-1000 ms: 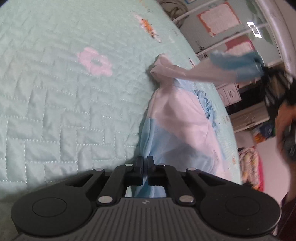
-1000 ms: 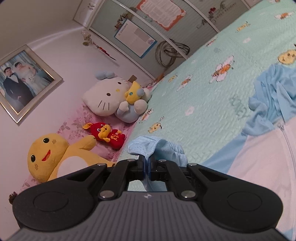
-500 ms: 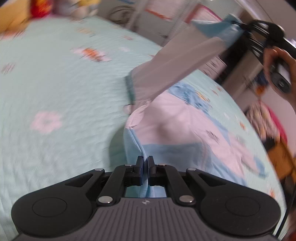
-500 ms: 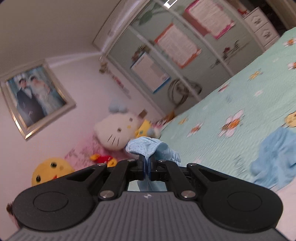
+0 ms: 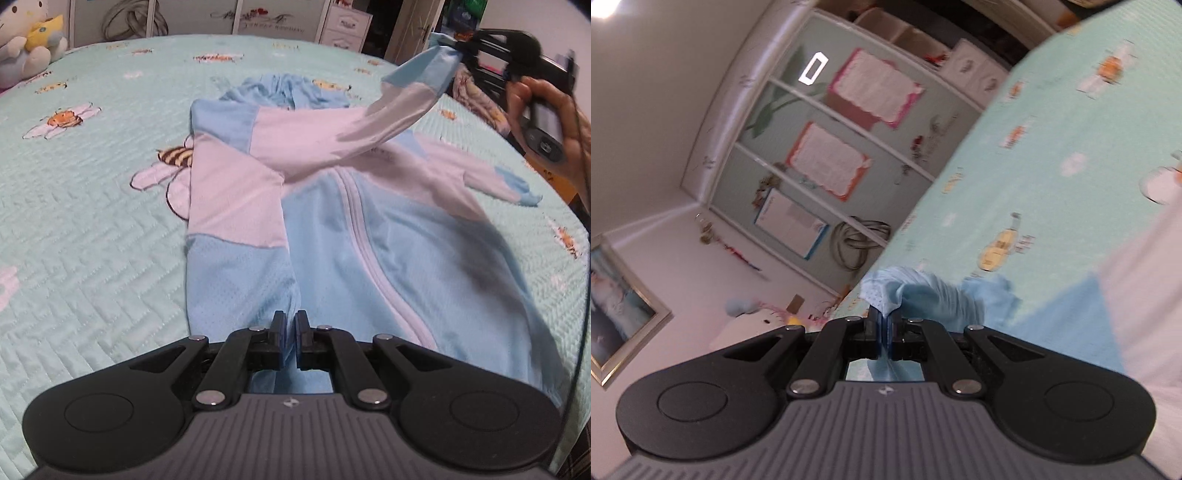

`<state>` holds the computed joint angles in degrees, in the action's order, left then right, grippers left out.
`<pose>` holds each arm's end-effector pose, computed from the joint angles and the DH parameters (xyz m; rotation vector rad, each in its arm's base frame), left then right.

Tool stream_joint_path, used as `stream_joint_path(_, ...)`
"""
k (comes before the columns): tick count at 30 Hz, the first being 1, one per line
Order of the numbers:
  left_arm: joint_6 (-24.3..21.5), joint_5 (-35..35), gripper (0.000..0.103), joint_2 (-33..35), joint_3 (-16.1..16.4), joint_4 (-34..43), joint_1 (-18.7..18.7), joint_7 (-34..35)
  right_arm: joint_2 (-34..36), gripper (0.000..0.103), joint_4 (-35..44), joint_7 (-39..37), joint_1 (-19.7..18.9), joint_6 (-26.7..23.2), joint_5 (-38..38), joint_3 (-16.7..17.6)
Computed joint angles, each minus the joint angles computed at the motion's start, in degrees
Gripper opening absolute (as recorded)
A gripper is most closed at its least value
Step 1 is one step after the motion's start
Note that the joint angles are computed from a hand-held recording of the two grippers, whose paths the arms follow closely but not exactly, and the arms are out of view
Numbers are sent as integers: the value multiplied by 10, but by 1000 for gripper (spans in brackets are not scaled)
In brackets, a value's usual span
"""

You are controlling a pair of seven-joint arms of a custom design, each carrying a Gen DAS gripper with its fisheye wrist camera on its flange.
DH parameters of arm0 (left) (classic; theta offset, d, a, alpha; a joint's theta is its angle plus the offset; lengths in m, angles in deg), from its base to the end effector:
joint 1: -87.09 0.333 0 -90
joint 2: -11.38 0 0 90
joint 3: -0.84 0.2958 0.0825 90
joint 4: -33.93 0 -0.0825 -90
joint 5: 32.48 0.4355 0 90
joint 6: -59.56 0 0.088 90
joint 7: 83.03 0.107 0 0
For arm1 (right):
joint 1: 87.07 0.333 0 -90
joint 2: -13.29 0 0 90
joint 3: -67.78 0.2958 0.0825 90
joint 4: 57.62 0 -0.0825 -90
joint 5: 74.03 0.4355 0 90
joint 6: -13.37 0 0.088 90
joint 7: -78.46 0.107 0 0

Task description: Fold clothes

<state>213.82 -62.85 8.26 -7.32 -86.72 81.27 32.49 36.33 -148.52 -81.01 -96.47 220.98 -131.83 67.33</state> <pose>0.6084 -0.1353 0.4674 -1.6343 2.1859 -0.9657 0.7084 -0.0124 0.5115 -0.6468 1.5845 -0.2267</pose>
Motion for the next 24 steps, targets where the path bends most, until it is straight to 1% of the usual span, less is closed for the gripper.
stream_joint_path(3,-6,9,3,3,-3,6,-1,-13,-22,0,-53,-95,25,30,95,-27)
stream_joint_path(6,-6,14,3,5,-6,7,-5,-21,-26,0,-65,-129,20,41,123,-28)
stream_joint_path(9,-6,10,3,2,-8,5,-9,-20,-21,0,-56,-116,5,44,115,-22)
stream_joint_path(11,-4,25,3,1,-10,3,-11,-32,-19,0,-54,-117,0,52,116,-23)
stream_joint_path(17,-5,73,3,4,-11,2,-9,-81,-52,1,-126,-159,6,71,147,-37)
stream_joint_path(19,-4,75,3,3,-10,0,-9,-92,-61,1,-153,-167,8,73,159,-38)
stream_joint_path(21,0,58,4,-3,-8,-5,-10,-94,-71,1,-179,-180,9,70,171,-41)
stream_joint_path(22,9,31,6,-10,-6,-13,-12,-84,-76,1,-192,-191,11,67,180,-43)
stream_joint_path(24,30,-62,9,-34,3,-36,-21,-39,-86,1,-218,-214,13,60,200,-47)
